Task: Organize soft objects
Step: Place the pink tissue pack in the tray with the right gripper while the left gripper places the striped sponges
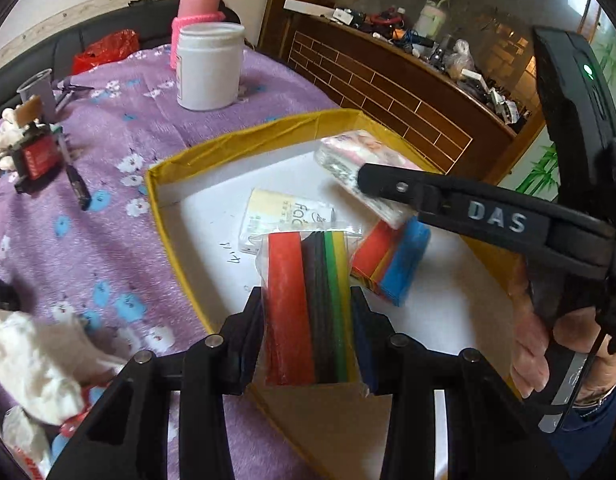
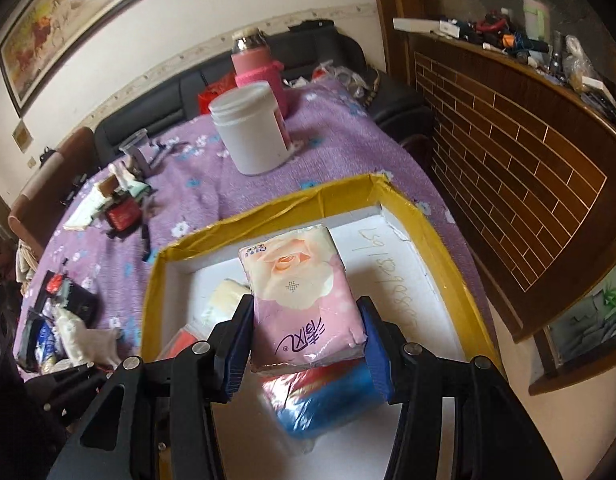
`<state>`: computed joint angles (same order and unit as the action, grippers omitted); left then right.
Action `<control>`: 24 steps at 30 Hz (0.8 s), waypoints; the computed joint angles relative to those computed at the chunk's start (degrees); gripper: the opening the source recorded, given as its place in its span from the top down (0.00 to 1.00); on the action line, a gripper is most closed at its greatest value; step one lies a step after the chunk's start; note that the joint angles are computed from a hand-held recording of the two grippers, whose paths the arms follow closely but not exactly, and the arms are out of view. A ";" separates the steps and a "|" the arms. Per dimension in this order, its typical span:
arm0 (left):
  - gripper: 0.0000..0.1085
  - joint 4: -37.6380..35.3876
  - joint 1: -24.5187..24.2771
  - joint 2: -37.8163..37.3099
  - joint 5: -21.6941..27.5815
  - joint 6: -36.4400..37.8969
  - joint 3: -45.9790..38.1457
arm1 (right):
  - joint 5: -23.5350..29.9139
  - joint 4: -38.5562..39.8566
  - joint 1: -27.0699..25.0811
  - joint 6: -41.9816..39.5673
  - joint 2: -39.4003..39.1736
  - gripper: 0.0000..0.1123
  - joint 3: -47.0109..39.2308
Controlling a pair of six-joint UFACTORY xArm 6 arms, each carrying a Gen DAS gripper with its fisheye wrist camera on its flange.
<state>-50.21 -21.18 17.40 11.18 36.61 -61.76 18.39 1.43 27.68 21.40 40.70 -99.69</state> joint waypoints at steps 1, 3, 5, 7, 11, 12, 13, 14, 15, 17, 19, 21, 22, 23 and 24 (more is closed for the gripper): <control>0.64 0.65 -0.12 0.59 -0.28 -0.64 -0.37 | 1.20 0.17 -0.09 -0.08 1.17 0.52 -1.68; 0.64 1.17 -0.36 1.47 -0.68 -1.03 -0.95 | 2.70 0.13 -0.05 -0.08 2.87 0.52 -4.01; 0.64 1.27 -0.71 1.62 -1.47 -0.89 -0.95 | 3.77 -0.57 -0.12 0.70 4.40 0.51 -5.83; 0.61 0.31 -0.80 1.54 -1.08 0.03 -1.02 | 3.02 -0.43 -0.05 0.22 5.06 0.49 -6.25; 0.45 -4.47 -1.35 0.59 -1.71 4.38 -0.57 | 2.14 -1.34 -0.11 1.96 4.79 0.47 -5.51; 0.45 -5.29 -1.37 -0.10 -1.61 5.17 -0.06 | 1.75 -1.12 -0.13 2.34 4.34 0.47 -4.81; 0.45 -5.71 -1.31 -0.67 -1.32 5.68 0.23 | 1.27 -1.59 -0.12 3.42 3.53 0.47 -3.69; 0.45 -6.14 -1.38 -1.12 -1.33 6.14 0.62 | 0.53 -1.65 -0.07 3.69 2.77 0.47 -2.56; 0.45 -6.74 -1.42 -2.07 -1.35 6.94 1.46 | -0.88 -1.41 0.04 3.81 1.53 0.47 -0.66; 0.45 -8.51 -1.59 -3.72 -1.20 8.68 2.92 | -3.71 0.34 0.37 3.56 -1.28 0.47 3.52; 0.44 -12.68 -1.63 -5.96 -0.61 12.37 4.86 | -7.48 1.93 1.01 3.96 -4.75 0.47 8.74; 0.42 -16.73 -1.73 -8.63 -0.60 16.16 7.51 | -11.29 3.51 1.96 3.65 -7.52 0.46 13.13; 0.41 -17.99 -1.73 -9.71 -0.74 17.33 8.70 | -14.19 4.79 2.82 3.56 -9.31 0.46 16.21; 0.41 -20.40 -1.67 -11.41 -0.70 19.54 10.49 | -15.98 5.59 3.37 3.58 -10.27 0.45 17.90; 0.41 -21.81 -1.56 -12.45 -0.59 20.88 11.60 | -18.31 6.14 4.09 3.99 -11.34 0.43 19.92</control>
